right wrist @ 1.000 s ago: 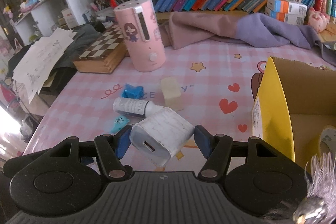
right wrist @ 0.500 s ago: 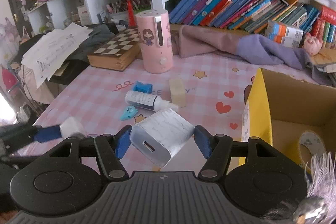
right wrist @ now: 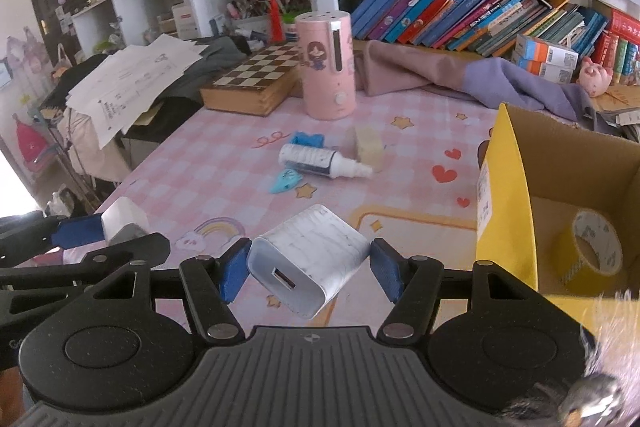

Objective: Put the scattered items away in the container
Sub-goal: 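Lift and carry both white plugs toward the yellow box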

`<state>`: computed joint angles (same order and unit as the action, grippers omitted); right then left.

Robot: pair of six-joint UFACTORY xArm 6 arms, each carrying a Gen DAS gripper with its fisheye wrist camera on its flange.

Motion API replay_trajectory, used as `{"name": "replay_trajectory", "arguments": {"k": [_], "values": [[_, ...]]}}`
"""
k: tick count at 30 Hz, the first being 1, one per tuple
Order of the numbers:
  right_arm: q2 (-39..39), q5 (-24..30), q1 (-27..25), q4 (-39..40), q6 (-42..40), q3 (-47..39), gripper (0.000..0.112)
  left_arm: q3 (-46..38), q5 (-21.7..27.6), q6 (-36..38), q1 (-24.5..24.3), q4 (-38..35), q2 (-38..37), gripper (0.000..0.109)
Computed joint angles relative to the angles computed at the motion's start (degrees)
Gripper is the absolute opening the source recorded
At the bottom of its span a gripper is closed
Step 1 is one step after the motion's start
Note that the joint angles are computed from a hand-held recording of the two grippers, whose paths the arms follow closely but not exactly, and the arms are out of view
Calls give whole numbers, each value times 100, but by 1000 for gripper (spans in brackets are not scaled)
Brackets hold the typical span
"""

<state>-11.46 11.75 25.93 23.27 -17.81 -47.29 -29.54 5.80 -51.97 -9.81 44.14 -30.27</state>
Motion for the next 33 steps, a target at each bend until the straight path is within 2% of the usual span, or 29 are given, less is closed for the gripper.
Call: {"name": "replay_trajectory", "arguments": {"k": [20,33], "values": [[-1277,-91,192,-887,1143,1239,62,928,548,488,-501,-638,-1471,45],[-2171,154,242,-1725,2168,1933,62,1294,927,658,-764,-920,-2200,45]]}}
